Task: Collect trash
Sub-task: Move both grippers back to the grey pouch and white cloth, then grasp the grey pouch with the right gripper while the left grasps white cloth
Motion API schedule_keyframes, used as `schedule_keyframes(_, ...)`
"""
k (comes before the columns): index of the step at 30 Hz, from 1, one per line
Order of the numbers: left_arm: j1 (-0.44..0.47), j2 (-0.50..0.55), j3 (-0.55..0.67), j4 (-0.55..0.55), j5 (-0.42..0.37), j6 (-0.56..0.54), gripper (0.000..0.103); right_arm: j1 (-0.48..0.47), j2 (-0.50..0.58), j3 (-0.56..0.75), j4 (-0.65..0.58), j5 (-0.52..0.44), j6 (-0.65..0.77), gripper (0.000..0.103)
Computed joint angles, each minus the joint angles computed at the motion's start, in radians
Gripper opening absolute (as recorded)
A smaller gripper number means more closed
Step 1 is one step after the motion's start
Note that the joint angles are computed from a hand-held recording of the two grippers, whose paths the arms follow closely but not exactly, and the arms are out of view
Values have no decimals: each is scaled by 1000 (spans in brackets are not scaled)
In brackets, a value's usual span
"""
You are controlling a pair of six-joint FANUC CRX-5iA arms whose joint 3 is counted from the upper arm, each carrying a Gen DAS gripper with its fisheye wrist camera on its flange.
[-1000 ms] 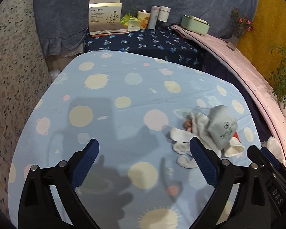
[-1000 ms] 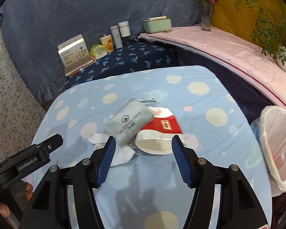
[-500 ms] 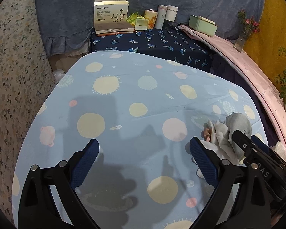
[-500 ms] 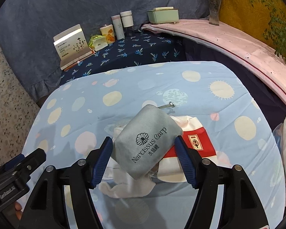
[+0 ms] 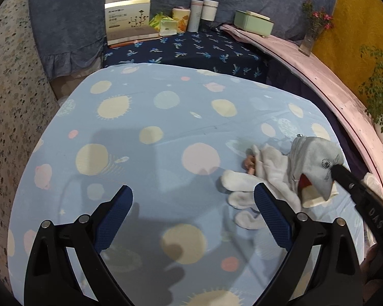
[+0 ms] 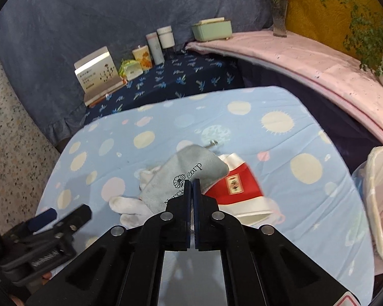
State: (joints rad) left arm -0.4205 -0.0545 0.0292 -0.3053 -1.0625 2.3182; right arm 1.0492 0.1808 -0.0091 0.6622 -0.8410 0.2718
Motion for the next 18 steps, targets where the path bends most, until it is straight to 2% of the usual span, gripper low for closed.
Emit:
schedule_keyframes(6, -56, 52, 51, 7, 1, -12, 92, -12, -89, -88, 81, 10, -90, 2)
schedule_keyframes(13, -79, 123, 96, 56, 22, -42, 91, -33, -173, -182, 130, 4, -182, 2)
schedule_keyframes(15, -80, 144, 107, 72, 31, -58, 85, -40, -191, -205, 131, 4, -197, 2)
schedule_keyframes(18, -74, 179, 121, 109, 39, -95, 68, -48, -208, -229, 134, 4, -212, 2)
